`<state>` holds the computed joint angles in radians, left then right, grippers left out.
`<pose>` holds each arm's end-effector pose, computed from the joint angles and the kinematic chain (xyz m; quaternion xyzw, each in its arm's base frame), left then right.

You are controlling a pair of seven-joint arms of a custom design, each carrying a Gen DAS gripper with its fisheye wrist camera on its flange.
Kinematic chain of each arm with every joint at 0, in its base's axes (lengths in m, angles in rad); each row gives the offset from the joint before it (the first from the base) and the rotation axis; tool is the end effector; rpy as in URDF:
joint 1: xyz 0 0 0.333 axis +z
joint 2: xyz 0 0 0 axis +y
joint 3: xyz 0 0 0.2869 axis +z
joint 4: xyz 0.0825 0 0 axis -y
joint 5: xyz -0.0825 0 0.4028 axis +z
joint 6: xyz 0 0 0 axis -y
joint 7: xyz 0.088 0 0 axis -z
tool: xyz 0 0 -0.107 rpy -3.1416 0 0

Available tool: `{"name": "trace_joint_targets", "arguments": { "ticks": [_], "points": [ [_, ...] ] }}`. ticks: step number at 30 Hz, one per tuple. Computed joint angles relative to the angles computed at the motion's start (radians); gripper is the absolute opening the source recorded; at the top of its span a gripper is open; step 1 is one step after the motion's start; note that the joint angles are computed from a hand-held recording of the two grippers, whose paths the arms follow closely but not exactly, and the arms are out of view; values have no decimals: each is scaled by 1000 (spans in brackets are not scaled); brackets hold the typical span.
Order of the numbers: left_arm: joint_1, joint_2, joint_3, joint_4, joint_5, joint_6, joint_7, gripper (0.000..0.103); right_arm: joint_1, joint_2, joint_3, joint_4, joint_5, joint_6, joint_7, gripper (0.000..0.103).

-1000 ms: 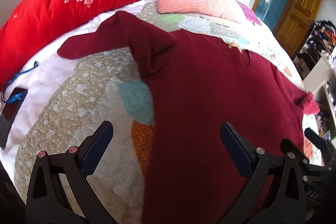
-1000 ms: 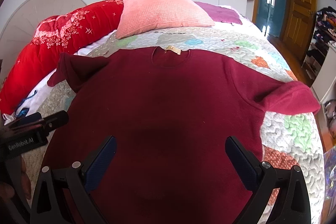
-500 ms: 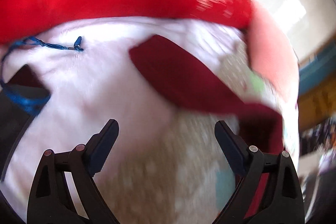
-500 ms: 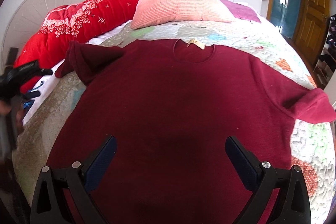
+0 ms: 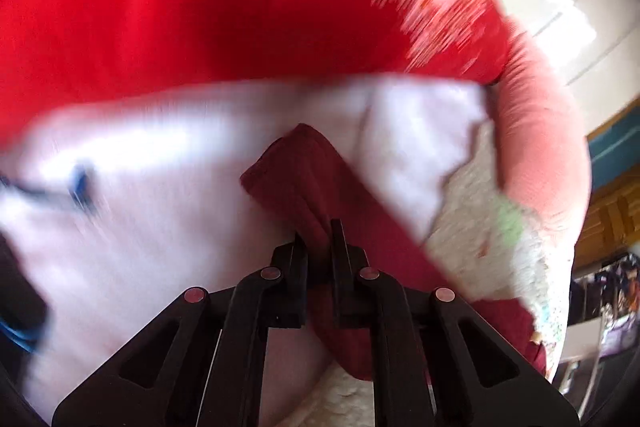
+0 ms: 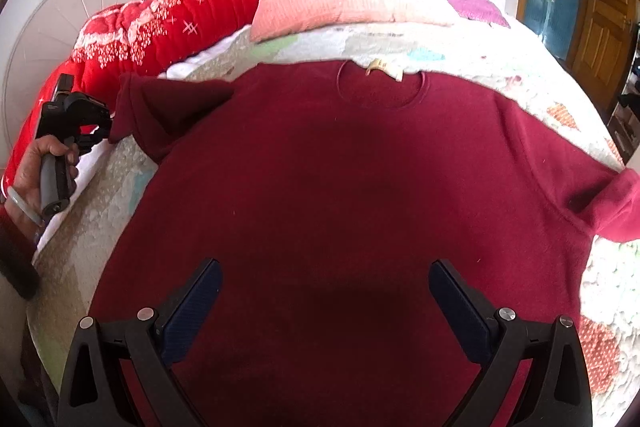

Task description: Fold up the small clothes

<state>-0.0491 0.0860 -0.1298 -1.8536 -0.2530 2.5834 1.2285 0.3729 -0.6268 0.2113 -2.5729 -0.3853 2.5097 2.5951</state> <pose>0.6375 -0.1084 0.5106 -0.7702 0.5457 -0.3228 0.0686 0.3616 0.2458 0.4927 -0.5989 0.7280 -0.2091 0.2600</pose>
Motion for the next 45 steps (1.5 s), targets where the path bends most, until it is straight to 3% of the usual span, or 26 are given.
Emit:
{"name": "trace_joint_targets", "arguments": {
  "ticks": [6,13,18,23,27,30,32,34,37,39,41,42,45],
  "points": [
    [-7,-106,-9,77,-8,41,90,7,-2,-39,-19,-34,19,20,6,102],
    [-129,-211,-69,134,-150,57,324,7,-24,-136,-20,-86,19,19,28,102],
    [-250,-143,-141,185,-199,24,414,7,-69,-259,-16,-125,-14,-58,24,102],
    [-354,16,-206,206,-147,26,332,7,-118,-392,-33,-194,-29,-129,15,102],
    [-446,183,-214,241,-10,57,233,8,-141,-487,-68,-266,-9,-174,16,102],
    [-442,225,-234,260,-56,-10,258,14,-156,-539,-85,-304,6,-210,8,102],
    [-429,188,-242,228,-92,-48,290,27,-170,-564,-100,-321,14,-208,3,102],
    [-392,119,-240,174,-159,-61,343,46,-190,-575,-106,-329,18,-183,9,102],
    [-373,-25,-189,32,-216,9,387,68,-210,-546,-116,-315,24,-120,7,102],
    [-341,-109,-171,-75,-33,113,260,75,-219,-485,-122,-286,18,-50,-19,102],
    [-295,-143,-165,-121,240,132,63,76,-228,-396,-124,-243,8,-2,-57,102],
    [-281,-145,-158,-128,314,120,9,76,-233,-343,-126,-215,5,15,-77,102],
    [-261,-128,-145,-124,321,56,-21,76,-260,-196,-129,-146,6,60,-100,102]
  ]
}}
